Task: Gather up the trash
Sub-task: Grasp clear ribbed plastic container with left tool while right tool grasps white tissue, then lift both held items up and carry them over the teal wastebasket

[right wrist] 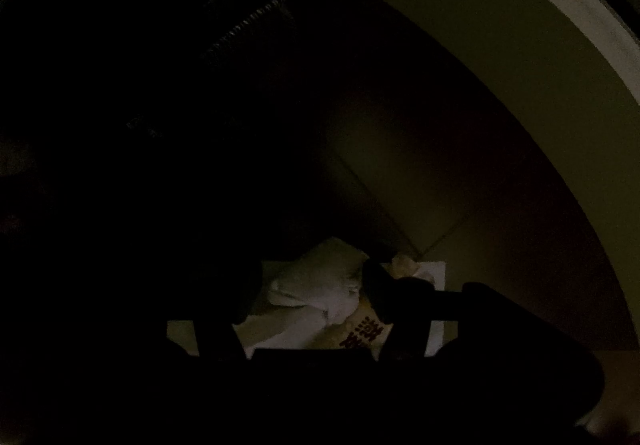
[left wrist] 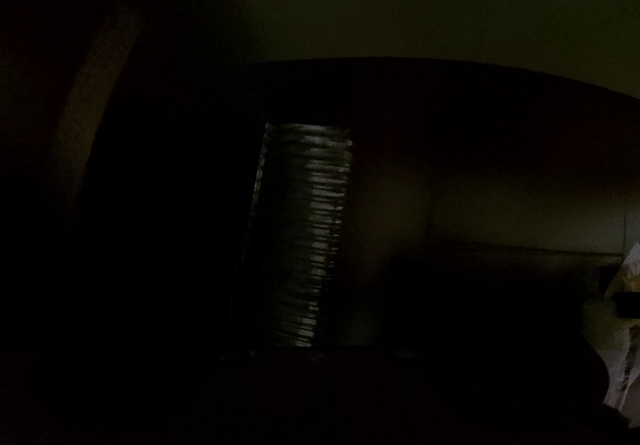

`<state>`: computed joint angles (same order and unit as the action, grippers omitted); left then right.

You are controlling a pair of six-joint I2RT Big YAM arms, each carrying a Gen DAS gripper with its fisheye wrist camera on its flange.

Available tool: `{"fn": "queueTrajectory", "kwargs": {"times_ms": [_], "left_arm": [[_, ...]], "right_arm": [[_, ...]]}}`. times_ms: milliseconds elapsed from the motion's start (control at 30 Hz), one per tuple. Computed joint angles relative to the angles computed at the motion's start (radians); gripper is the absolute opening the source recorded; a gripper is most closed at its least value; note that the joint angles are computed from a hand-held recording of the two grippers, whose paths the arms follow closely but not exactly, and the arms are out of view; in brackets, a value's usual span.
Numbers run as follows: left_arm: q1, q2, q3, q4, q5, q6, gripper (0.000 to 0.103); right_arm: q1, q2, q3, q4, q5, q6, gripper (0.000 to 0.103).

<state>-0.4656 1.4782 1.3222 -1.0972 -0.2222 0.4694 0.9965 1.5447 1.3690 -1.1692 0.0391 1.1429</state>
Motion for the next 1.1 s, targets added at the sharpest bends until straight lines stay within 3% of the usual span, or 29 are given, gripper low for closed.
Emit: {"fn": "queueTrajectory", "kwargs": {"times_ms": [167, 200, 267, 300, 433, 633, 833, 933, 1100], "left_arm": [[-0.007, -0.002, 0.018, -0.025, -0.012, -0.028, 0.051], [-0.006, 0.001, 0.028, -0.039, -0.006, -0.037, 0.05], [-0.021, -0.021, 0.027, -0.062, -0.012, -0.056, 0.049], [-0.021, -0.025, 0.027, -0.066, -0.007, -0.061, 0.047], [-0.02, -0.049, 0.016, -0.078, -0.004, -0.061, 0.044], [-0.014, -0.106, 0.02, -0.141, 0.012, -0.084, 0.044], [-0.02, -0.19, 0.088, -0.253, 0.045, -0.079, 0.044], [-0.011, -0.211, 0.176, -0.343, 0.075, -0.06, 0.044], [-0.011, -0.183, 0.383, -0.483, 0.125, -0.075, 0.044]], "right_arm": [[-0.007, -0.008, -0.004, 0.014, -0.006, 0.04, 0.053], [-0.009, -0.014, -0.006, 0.016, -0.007, 0.037, 0.052], [-0.008, -0.013, -0.001, 0.014, 0.001, 0.003, 0.039], [-0.007, -0.008, 0.007, 0.004, 0.007, -0.009, 0.021], [-0.007, -0.026, 0.004, 0.015, 0.005, 0.001, 0.015], [0.005, -0.08, 0.026, -0.03, 0.051, -0.001, 0.012], [0.058, -0.156, 0.12, -0.191, 0.15, 0.09, 0.012], [0.084, -0.177, 0.19, -0.284, 0.186, 0.128, 0.012], [0.144, -0.142, 0.413, -0.488, 0.28, 0.17, 0.013]]}}
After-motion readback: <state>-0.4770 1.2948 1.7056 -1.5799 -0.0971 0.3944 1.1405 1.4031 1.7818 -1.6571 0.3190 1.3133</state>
